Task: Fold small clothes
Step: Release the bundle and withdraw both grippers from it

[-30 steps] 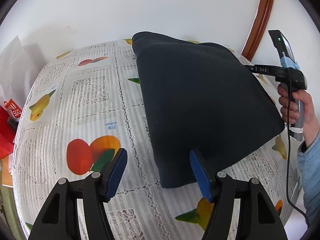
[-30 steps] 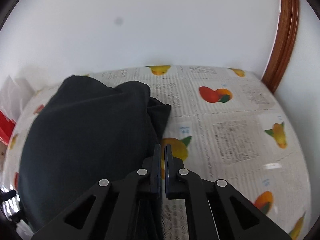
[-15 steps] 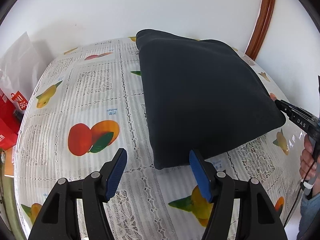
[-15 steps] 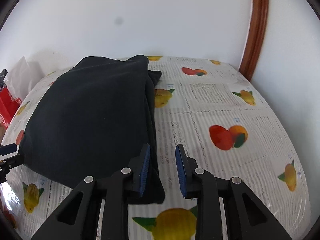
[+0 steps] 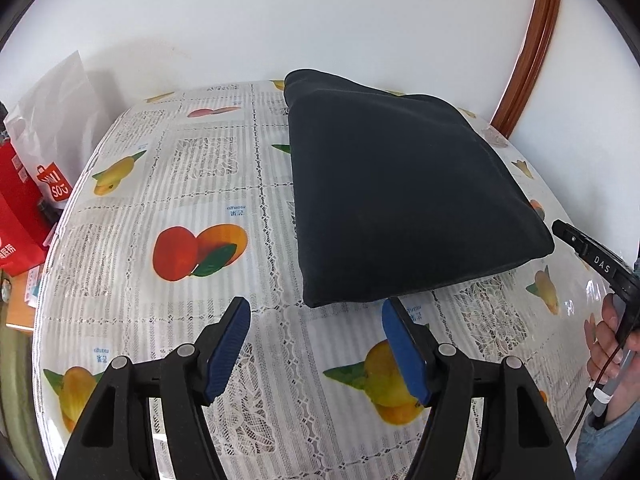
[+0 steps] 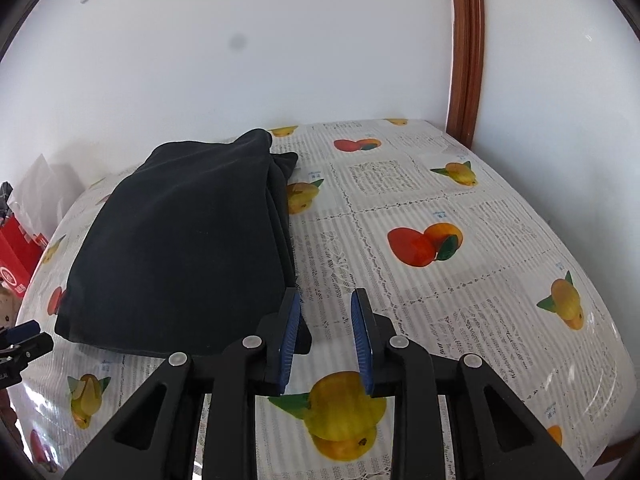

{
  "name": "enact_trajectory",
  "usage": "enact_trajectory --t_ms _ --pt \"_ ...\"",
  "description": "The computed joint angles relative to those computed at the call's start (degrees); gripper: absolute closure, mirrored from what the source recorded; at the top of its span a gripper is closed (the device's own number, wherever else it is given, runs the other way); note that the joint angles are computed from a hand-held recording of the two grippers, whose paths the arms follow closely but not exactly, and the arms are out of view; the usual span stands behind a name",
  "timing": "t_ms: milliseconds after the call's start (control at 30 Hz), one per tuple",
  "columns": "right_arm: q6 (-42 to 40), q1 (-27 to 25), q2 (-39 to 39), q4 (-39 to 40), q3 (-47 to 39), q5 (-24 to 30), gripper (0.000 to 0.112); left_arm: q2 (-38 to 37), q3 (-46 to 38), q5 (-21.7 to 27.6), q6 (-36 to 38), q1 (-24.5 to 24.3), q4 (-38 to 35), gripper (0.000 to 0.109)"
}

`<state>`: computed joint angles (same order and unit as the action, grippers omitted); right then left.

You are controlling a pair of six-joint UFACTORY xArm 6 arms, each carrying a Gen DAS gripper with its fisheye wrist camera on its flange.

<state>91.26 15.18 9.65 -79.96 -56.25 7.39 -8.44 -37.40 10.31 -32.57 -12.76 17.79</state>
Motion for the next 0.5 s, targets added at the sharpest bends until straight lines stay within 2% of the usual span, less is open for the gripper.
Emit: enact_trajectory --t_ms 67,200,267,400,500 --pt "-1.75 0.65 0.66 1.46 -0.36 1.06 0.086 -1.64 1.02 0.03 -3.03 0.24 2.69 0.039" --pt "-7.45 2.73 0.40 7.37 0.57 5.76 0.086 -4.85 3.30 -0.03 -4.00 0.26 2.22 0.037" --pt "-7.78 2.76 -0.98 8.70 2.02 5.65 0.085 -6.61 4.14 0.59 -9.50 0.81 7.38 0.034" --pt "-11.50 2.87 -5.75 14.00 6.22 5.31 0.075 -10.05 5.90 1.66 -11.77 0.40 8.01 0.030" --pt "-13.54 3.83 -11.14 16.80 9.93 6.63 0.061 -12.45 6.44 3.04 -15.10 -0.56 11.65 0.028"
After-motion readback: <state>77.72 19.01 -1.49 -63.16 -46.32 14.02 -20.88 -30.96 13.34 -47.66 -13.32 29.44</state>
